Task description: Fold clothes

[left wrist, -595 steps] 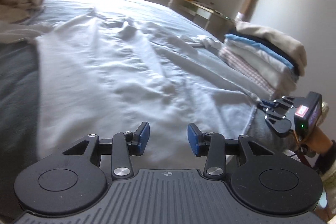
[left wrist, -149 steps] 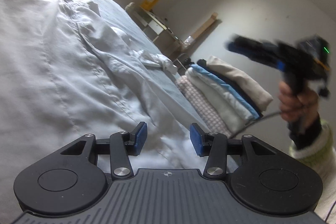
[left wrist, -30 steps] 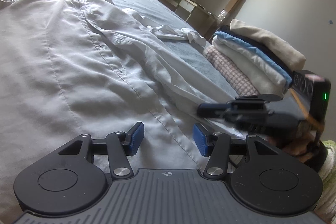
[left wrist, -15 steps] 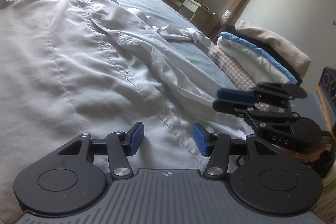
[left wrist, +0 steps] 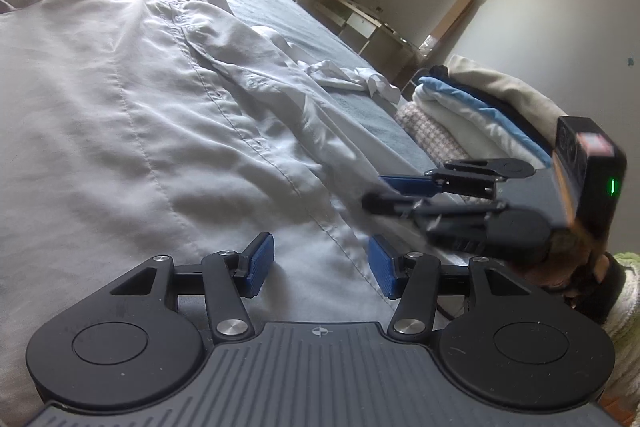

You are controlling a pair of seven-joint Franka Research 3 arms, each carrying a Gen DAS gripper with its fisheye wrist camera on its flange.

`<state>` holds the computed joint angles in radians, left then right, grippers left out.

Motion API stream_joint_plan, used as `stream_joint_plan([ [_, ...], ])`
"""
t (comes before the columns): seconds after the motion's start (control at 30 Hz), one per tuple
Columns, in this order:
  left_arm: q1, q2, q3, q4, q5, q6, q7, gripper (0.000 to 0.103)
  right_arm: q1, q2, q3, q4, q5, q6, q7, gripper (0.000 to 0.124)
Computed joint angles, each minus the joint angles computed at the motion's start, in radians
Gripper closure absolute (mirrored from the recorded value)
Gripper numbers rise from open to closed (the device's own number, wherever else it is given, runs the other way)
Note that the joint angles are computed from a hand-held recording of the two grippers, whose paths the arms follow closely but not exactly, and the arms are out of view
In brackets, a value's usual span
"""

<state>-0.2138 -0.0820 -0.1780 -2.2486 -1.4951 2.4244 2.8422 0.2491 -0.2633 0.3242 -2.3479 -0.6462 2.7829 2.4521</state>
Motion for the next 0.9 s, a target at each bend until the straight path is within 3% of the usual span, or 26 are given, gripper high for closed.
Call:
stream_joint_plan([
  [0.07,0.002,0.000,0.002,-0.001,-0.002,-0.002,0.000,0.051,0.101,-0.022,-0.168,-0.088,0.199,0.204,0.069,0.111],
  [0.13,0.003,-0.002,0.003,-0.003,-0.001,-0.002,-0.001,0.051,0.259,-0.026,-0.342,-0.192,0.550,0.421,0.012,0.111],
  [0.2,0.004,-0.003,0.003,-0.003,0.001,-0.003,-0.003,0.051,0.412,-0.033,-0.506,-0.260,0.691,0.533,0.087,0.111],
  [0.27,0.004,-0.003,0.003,-0.003,0.004,-0.004,-0.004,0.051,0.437,-0.047,-0.555,-0.303,0.699,0.562,0.197,0.108],
  [0.3,0.005,-0.003,0.003,-0.003,0.004,-0.004,-0.004,0.051,0.397,-0.050,-0.528,-0.314,0.667,0.566,0.258,0.105],
  [0.33,0.005,-0.003,0.003,-0.002,0.004,-0.005,-0.004,0.051,0.323,-0.057,-0.465,-0.323,0.620,0.567,0.312,0.103],
  [0.4,0.006,-0.002,0.004,-0.002,0.003,-0.008,-0.004,0.050,0.148,-0.088,-0.291,-0.326,0.581,0.539,0.314,0.081],
  [0.47,0.006,-0.002,0.004,-0.002,0.002,-0.010,-0.002,0.050,-0.027,-0.136,-0.116,-0.295,0.471,0.451,0.317,0.079],
  [0.53,0.007,-0.002,0.005,-0.002,0.000,-0.013,0.000,0.050,-0.196,-0.170,0.059,-0.221,0.229,0.342,0.371,0.079],
  [0.7,0.008,-0.008,0.007,-0.008,-0.015,-0.022,0.009,0.049,-0.474,-0.153,0.495,0.024,-0.127,-0.006,0.044,0.082],
  [0.8,0.010,-0.010,0.009,-0.011,-0.021,-0.029,0.011,0.049,-0.694,-0.151,0.757,0.087,-0.040,-0.062,-0.242,0.086],
  [0.9,0.012,-0.009,0.010,-0.012,-0.024,-0.036,0.011,0.049,-0.781,-0.098,0.865,0.132,-0.118,-0.136,-0.300,0.086],
])
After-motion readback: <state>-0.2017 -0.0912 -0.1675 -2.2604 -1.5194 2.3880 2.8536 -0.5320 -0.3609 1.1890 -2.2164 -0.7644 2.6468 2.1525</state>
